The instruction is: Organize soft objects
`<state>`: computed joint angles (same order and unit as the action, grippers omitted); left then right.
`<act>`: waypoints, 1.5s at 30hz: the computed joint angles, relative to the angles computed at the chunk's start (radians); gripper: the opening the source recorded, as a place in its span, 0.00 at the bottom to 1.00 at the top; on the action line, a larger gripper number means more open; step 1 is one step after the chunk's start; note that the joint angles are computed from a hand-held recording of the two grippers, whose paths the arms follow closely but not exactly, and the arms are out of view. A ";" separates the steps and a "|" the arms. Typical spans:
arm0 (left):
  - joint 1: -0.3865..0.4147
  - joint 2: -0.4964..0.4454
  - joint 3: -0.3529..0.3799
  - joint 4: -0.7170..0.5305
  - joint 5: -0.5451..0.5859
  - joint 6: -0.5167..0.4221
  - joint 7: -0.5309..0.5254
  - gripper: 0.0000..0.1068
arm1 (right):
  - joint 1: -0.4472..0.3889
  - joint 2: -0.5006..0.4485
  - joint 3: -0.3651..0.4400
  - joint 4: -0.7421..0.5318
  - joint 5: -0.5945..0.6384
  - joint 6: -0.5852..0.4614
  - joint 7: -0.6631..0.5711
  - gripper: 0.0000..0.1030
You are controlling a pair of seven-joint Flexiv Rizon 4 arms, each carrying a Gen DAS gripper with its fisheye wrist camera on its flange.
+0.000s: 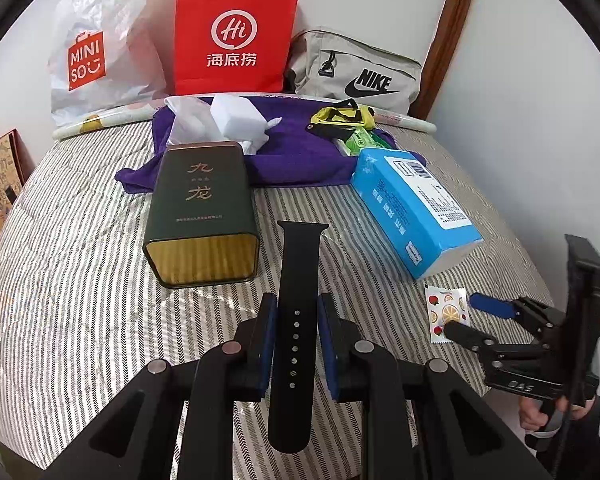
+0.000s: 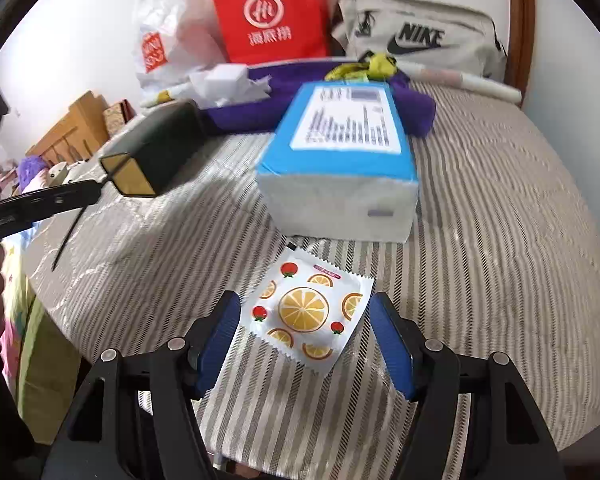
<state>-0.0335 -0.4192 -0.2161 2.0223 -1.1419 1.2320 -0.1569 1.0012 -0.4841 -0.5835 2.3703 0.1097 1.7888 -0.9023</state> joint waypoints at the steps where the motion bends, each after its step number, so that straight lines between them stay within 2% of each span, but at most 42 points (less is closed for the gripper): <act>1: 0.001 -0.001 0.001 -0.001 0.003 -0.004 -0.002 0.19 | -0.013 -0.012 0.013 -0.015 0.008 -0.015 0.001 0.65; 2: 0.001 -0.004 0.004 -0.003 0.009 -0.006 -0.008 0.19 | 0.003 -0.030 -0.006 -0.015 0.003 -0.003 0.015 0.66; 4: 0.003 -0.008 0.007 -0.007 0.023 -0.009 -0.018 0.19 | 0.033 -0.060 -0.031 -0.025 0.014 0.008 0.022 0.79; 5: 0.004 -0.011 0.008 -0.009 0.030 -0.011 -0.025 0.19 | 0.046 -0.071 -0.040 -0.032 0.017 0.003 0.024 0.83; 7: 0.008 -0.015 0.008 -0.014 0.043 -0.018 -0.037 0.19 | 0.137 -0.117 -0.131 -0.043 0.019 -0.037 0.033 0.85; 9: 0.012 -0.018 0.004 -0.015 0.050 -0.018 -0.043 0.19 | 0.181 -0.151 -0.177 -0.043 0.013 -0.035 0.046 0.80; 11: 0.015 -0.019 0.001 -0.016 0.054 -0.017 -0.043 0.19 | 0.196 -0.157 -0.192 -0.038 0.020 -0.025 0.048 0.70; 16: 0.022 -0.020 -0.002 -0.016 0.068 -0.026 -0.051 0.19 | 0.202 -0.153 -0.197 -0.024 0.031 -0.002 0.020 0.51; 18: 0.022 -0.019 -0.002 -0.012 0.072 -0.025 -0.054 0.19 | 0.210 -0.158 -0.201 -0.020 0.041 0.010 0.006 0.47; 20: 0.023 -0.018 -0.003 -0.010 0.073 -0.025 -0.054 0.19 | 0.190 -0.146 -0.173 -0.022 0.043 0.027 -0.019 0.35; 21: 0.023 -0.018 -0.003 -0.009 0.074 -0.024 -0.056 0.19 | 0.180 -0.137 -0.158 -0.021 0.042 0.033 -0.036 0.24; 23: 0.025 -0.018 -0.004 -0.011 0.075 -0.026 -0.057 0.19 | 0.186 -0.138 -0.159 -0.025 0.053 0.029 -0.050 0.22; 25: 0.026 -0.016 -0.007 -0.008 0.069 -0.022 -0.054 0.19 | 0.158 -0.120 -0.126 -0.028 0.056 0.038 -0.064 0.14; 30: 0.028 -0.005 -0.011 -0.003 0.038 -0.021 -0.032 0.19 | 0.104 -0.070 -0.062 -0.027 0.061 0.044 -0.089 0.10; 35: 0.023 0.008 0.003 -0.013 0.032 -0.042 -0.039 0.19 | 0.185 -0.030 -0.143 -0.003 0.080 0.048 -0.118 0.10; 40: 0.018 0.013 0.015 -0.035 0.036 -0.055 -0.058 0.19 | 0.225 0.021 -0.199 0.013 0.101 0.059 -0.142 0.10; 42: 0.017 0.014 0.016 -0.045 0.035 -0.053 -0.062 0.19 | 0.268 0.032 -0.255 0.020 0.111 0.064 -0.158 0.10; 45: 0.016 0.010 0.020 -0.066 0.046 -0.051 -0.077 0.19 | 0.287 0.049 -0.298 0.014 0.113 0.064 -0.186 0.10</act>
